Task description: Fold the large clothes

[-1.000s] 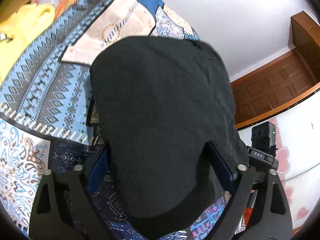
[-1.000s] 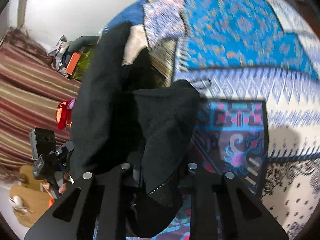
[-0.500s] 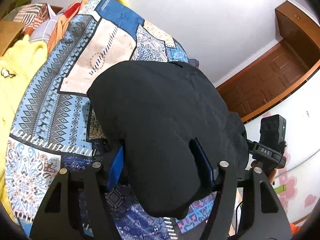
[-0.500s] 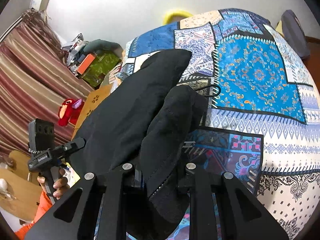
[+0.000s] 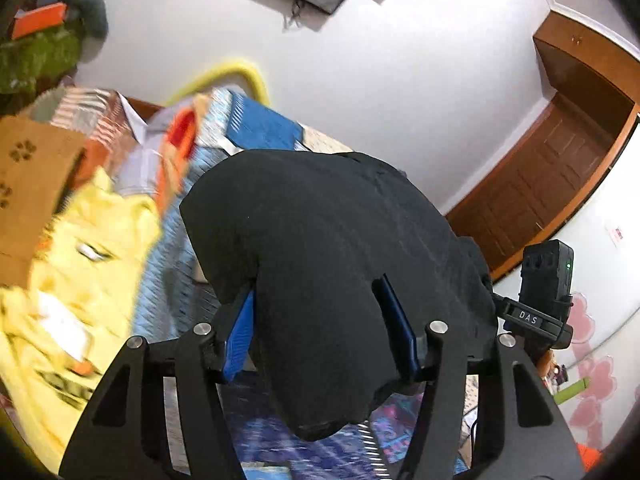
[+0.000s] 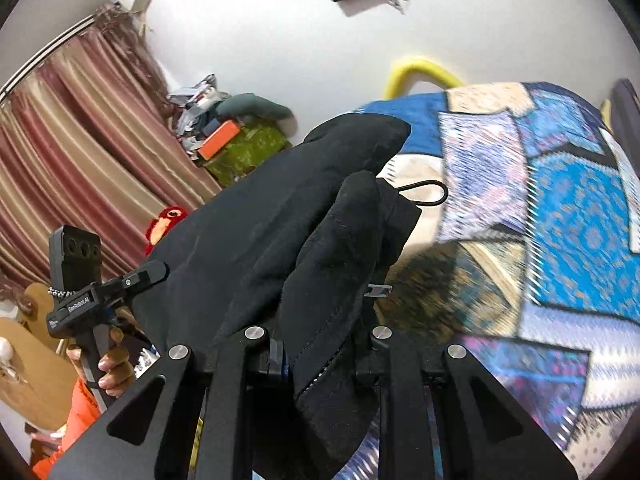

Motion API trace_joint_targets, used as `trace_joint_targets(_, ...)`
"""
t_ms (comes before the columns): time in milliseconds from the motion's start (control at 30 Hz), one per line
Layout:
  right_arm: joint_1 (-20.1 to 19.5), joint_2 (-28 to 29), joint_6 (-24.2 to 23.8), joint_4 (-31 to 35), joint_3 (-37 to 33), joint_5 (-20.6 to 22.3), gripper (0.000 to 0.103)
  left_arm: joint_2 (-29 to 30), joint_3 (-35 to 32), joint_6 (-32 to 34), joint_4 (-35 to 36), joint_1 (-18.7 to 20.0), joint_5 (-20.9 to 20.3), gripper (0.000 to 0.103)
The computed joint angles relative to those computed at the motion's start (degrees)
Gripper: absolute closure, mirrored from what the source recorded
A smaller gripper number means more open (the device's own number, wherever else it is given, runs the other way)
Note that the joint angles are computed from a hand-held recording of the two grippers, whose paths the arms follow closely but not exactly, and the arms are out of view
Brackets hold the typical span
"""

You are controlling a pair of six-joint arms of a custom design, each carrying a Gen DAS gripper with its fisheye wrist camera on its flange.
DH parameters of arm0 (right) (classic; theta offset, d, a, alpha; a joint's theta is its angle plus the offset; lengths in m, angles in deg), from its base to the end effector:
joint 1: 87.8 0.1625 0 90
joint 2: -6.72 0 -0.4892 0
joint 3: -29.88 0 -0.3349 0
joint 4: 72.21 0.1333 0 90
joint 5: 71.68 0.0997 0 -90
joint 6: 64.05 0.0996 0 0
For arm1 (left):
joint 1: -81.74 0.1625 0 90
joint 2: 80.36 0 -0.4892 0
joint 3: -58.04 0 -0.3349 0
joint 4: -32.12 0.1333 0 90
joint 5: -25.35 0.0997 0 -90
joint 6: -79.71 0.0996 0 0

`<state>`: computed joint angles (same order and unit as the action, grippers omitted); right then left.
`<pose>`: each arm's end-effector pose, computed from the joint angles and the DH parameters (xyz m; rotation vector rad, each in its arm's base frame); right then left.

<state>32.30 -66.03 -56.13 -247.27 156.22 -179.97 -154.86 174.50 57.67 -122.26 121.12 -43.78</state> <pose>0.3281 -0.3626 0.3316 0.4259 -2.8523 0.9185 -0.2851 -0.4524 0.3620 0.6290 2.9092 -0.7994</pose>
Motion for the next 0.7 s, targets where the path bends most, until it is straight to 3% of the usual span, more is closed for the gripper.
trace_joint_targets(167,-0.7,7.1,-0.5,-3.0,-1.7,1.9,0.086,-2.9,0.5,1.9,1.8,3.5,2.0,0.044)
trace_joint_targets(467,-5.8,19.2,1.5,-2.2,-1.2,2.3,0.086,-2.3,5.6,2.2,3.2,14.7,3.3,0.048)
trace_joint_targets(600,-8.9,19.5,2.1,-1.9,1.9,1.7,0.083,-2.6,9.8,6.4,-0.7,14.3,4.6,0.046)
trace_joint_targets(700,-10.0,17.5,3.4,2.6,2.1,1.1,0.074,-2.5,10.5,6.0,-0.1,13.3,5.9,0.043)
